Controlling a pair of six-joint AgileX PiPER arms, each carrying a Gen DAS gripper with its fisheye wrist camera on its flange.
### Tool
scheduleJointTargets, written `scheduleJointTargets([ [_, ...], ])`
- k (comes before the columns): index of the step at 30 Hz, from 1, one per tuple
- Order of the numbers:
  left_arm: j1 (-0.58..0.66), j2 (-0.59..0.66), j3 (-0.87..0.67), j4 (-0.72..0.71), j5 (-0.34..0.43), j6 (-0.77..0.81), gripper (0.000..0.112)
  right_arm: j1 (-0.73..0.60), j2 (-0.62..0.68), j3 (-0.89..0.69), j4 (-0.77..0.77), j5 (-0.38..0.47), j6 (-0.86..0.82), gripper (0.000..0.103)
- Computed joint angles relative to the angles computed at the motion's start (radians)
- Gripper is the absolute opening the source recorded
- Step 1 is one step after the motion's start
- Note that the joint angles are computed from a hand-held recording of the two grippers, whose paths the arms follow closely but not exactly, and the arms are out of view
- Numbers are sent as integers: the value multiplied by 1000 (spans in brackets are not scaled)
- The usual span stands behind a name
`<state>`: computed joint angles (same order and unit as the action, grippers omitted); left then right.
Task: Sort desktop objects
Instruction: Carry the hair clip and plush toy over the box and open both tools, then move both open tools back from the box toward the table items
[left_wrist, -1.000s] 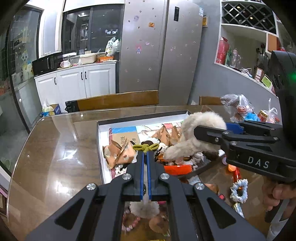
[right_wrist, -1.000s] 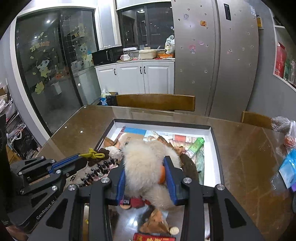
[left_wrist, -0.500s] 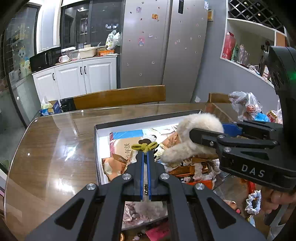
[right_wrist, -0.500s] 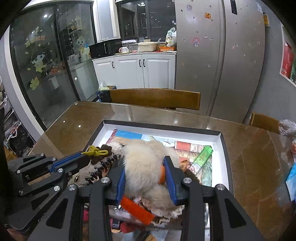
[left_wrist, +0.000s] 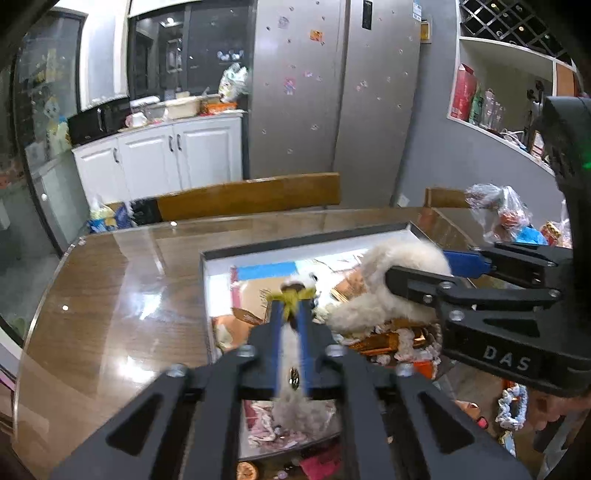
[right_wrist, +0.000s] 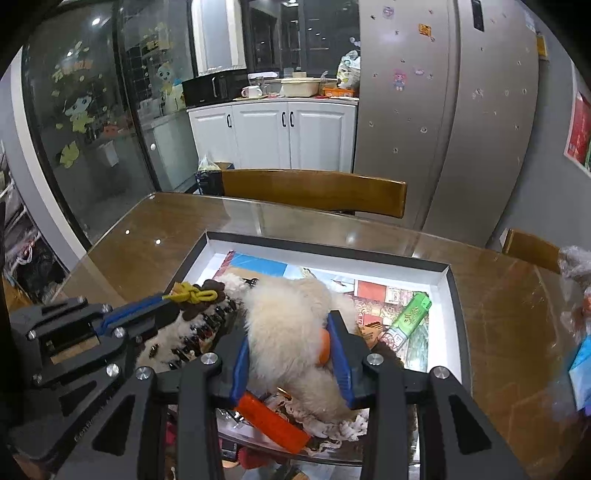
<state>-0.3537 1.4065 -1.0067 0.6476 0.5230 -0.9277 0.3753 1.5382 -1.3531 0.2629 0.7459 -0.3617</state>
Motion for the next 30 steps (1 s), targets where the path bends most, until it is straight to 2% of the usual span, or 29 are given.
scheduleJointTargets([
  [1, -14, -3, -6, 40, 33, -41, 57, 1, -10, 6, -1, -8, 1, 41],
  [2, -35, -3, -14, 101, 81, -107, 76, 2, -16, 5, -7, -10, 9, 44],
  [3, -60, -13, -16, 181, 136, -186, 81, 5, -23, 2, -19, -9, 23, 54],
  [4, -72, -26, -9, 222, 151, -224, 88, 14, -34, 2, -61, -17, 62, 59],
  [5, -76, -37, -8, 225, 158, -228, 94, 22, -55, 13, -116, -45, 107, 68],
  [7, -80, -63, 0, 232, 162, -241, 96, 12, -92, 28, -107, -71, 96, 79],
  [8, -84, -72, 1, 233, 162, -246, 96, -4, -101, 24, -71, -61, 63, 80],
  [25, -173, -172, -2, 173, 245, -187, 96, -10, -197, 23, -82, -3, 67, 80],
  [30, -252, -245, 18, 178, 322, -200, 96, -31, -260, 47, -45, 22, 45, 80],
])
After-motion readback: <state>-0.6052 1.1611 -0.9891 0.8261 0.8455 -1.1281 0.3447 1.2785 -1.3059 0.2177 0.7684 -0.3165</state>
